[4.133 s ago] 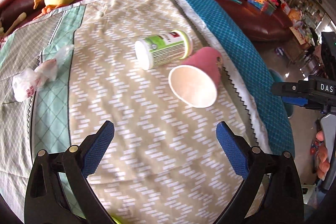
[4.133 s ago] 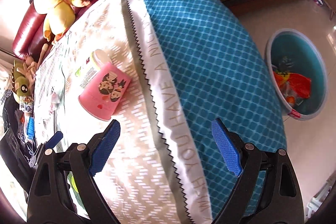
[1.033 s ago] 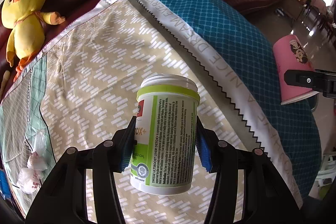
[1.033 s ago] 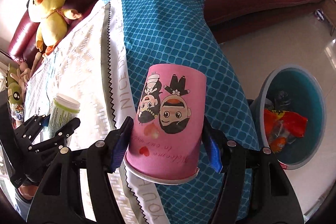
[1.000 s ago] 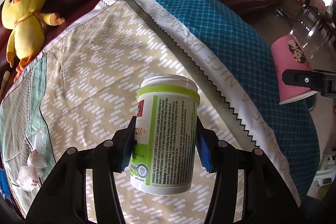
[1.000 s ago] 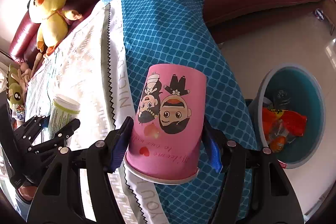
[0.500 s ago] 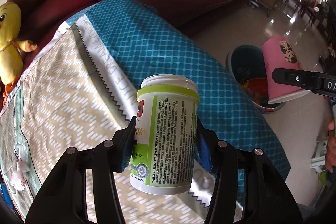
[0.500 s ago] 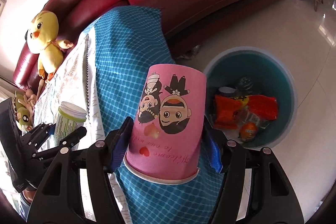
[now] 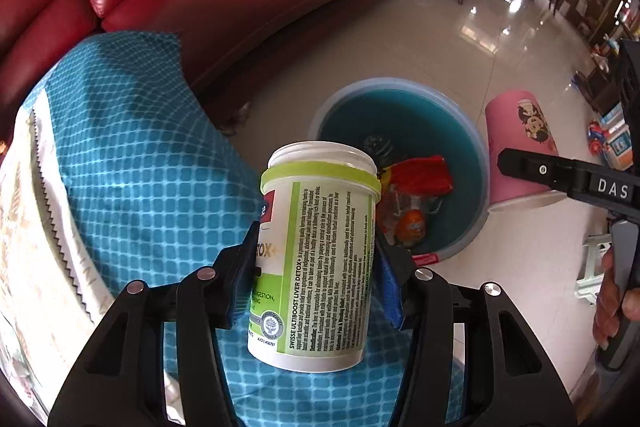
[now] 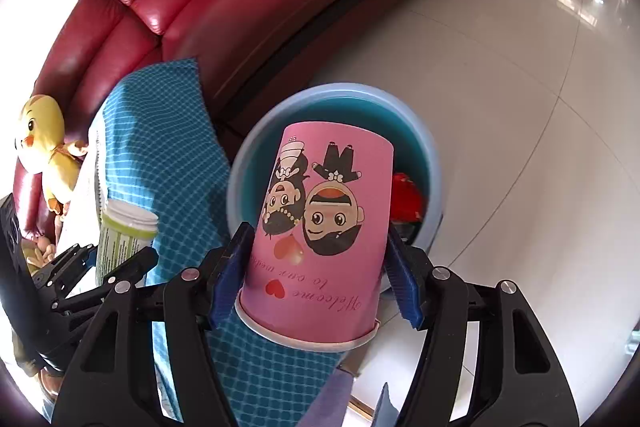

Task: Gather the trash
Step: 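Carry the pink cup and white-green tub over the teal bucket and release both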

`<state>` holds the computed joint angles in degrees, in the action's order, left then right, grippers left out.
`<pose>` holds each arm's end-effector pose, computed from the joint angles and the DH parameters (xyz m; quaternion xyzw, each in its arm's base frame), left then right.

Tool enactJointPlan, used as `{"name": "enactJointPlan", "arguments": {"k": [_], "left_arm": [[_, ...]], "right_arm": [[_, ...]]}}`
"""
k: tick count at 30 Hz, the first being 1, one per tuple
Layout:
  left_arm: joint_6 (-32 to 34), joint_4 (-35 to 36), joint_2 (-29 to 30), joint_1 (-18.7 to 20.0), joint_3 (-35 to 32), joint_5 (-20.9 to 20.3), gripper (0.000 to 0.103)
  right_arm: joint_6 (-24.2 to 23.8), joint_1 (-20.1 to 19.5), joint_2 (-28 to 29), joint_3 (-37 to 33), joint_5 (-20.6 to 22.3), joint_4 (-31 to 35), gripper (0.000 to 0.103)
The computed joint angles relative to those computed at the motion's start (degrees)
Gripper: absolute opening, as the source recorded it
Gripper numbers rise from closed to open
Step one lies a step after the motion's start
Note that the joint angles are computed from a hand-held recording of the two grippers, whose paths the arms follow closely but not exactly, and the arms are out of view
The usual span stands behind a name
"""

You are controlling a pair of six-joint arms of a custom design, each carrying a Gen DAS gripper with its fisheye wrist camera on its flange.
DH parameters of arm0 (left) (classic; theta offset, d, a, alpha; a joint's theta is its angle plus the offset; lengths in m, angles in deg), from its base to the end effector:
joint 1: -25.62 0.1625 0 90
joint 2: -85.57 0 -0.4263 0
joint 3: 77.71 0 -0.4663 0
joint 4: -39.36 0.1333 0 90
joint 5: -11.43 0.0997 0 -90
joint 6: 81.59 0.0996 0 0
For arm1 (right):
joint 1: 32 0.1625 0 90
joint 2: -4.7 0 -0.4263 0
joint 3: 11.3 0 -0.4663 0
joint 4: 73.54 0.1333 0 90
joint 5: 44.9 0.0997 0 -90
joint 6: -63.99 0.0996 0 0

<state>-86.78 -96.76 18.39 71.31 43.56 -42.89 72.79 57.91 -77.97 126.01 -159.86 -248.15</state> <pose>-0.2307 -0.5103 0.0838 0.3380 0.8877 -0.0679 0.3052 0.0906 -0.4559 0.1766 -0.1288 -0.9360 0.2676 0.1890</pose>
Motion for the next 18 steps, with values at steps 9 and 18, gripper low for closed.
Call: {"name": "enactJointPlan", "arguments": {"k": [9,18], "left_arm": [[-1.51,-0.96,9.77,0.67,-4.46,-2.58,0.053],[-2.44,0.35,13.28,1.50,-6.38,-3.43,0.056]], "right_arm": [[-1.61,-4.03,-0.92,0.16,1.78,1.20,0.061],[-1.84,-4.11,1.02,-0.82,1.38,1.43,0.061]]}}
